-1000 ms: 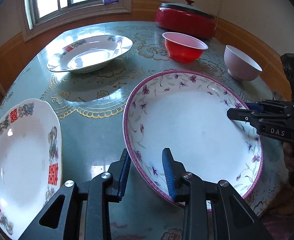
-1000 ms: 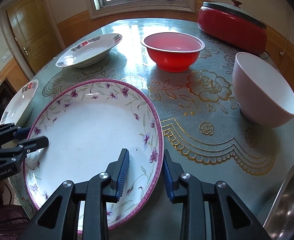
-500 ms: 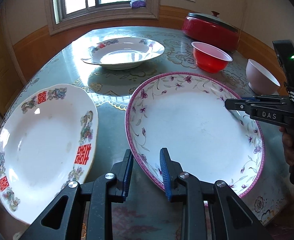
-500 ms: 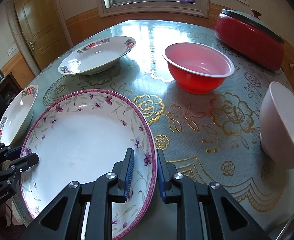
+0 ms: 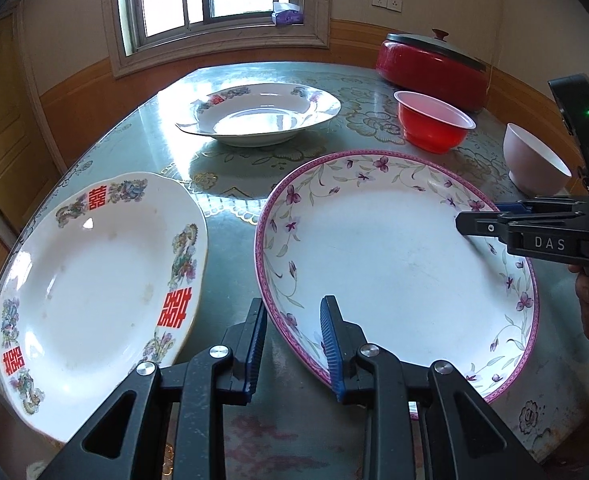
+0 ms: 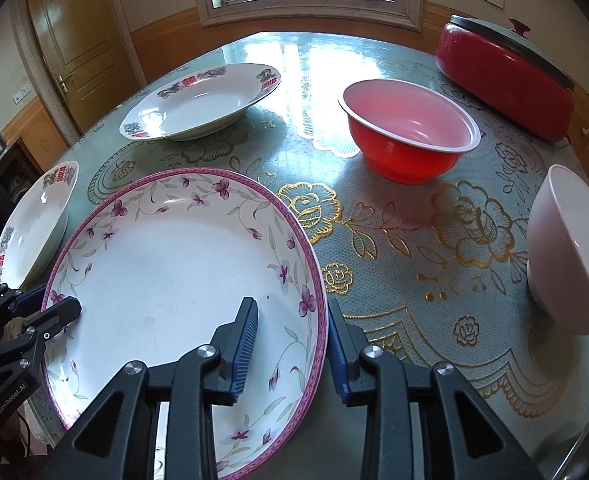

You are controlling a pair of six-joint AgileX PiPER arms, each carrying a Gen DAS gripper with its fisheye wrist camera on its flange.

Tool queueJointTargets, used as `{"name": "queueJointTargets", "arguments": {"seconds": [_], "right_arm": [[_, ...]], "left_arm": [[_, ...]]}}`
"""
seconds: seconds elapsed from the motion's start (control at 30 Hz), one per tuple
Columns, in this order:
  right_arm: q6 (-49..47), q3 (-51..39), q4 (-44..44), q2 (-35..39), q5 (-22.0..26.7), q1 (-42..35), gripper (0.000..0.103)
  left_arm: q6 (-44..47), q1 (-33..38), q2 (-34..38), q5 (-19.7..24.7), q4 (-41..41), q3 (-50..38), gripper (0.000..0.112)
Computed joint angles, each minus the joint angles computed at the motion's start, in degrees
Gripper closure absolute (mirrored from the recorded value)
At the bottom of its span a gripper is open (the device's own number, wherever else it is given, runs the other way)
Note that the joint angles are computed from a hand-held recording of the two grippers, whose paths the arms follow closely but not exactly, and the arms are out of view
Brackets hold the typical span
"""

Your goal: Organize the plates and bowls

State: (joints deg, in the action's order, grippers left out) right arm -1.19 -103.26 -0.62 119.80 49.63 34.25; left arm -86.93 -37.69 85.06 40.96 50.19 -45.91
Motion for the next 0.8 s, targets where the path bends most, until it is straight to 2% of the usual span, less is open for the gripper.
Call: {"name": "queueJointTargets", "arguments": {"seconds": [0.2, 0.37, 0.47, 0.6, 0.8], "right_arm": [[-0.1, 6.3, 1.1, -3.5, -3.5, -0.4, 0.069], [2.0, 5.8, -0.3, -3.2, -4.2, -0.4, 0.077], [1.9, 5.9, -0.1, -3.2, -4.6, -0.6, 0.077], [3.9, 6.5, -2.0, -3.5, -5.1, 0.1, 0.077], [4.2, 9.3, -0.3, -4.9, -6.7, -0.1, 0.071]], "left_arm": [[0.5, 0.9, 1.5, 0.7, 0.0, -1.5, 0.084], [1.2, 1.9, 3.4, 1.5, 0.1, -3.5, 0.084], [0.8, 2.6, 4.1, 1.3, 1.5, -3.9, 0.084], [-0.2, 2.5, 3.5, 0.5, 2.5, -2.8, 0.085], [-0.8, 2.7, 1.6, -1.2, 1.5, -1.2, 0.085]]}}
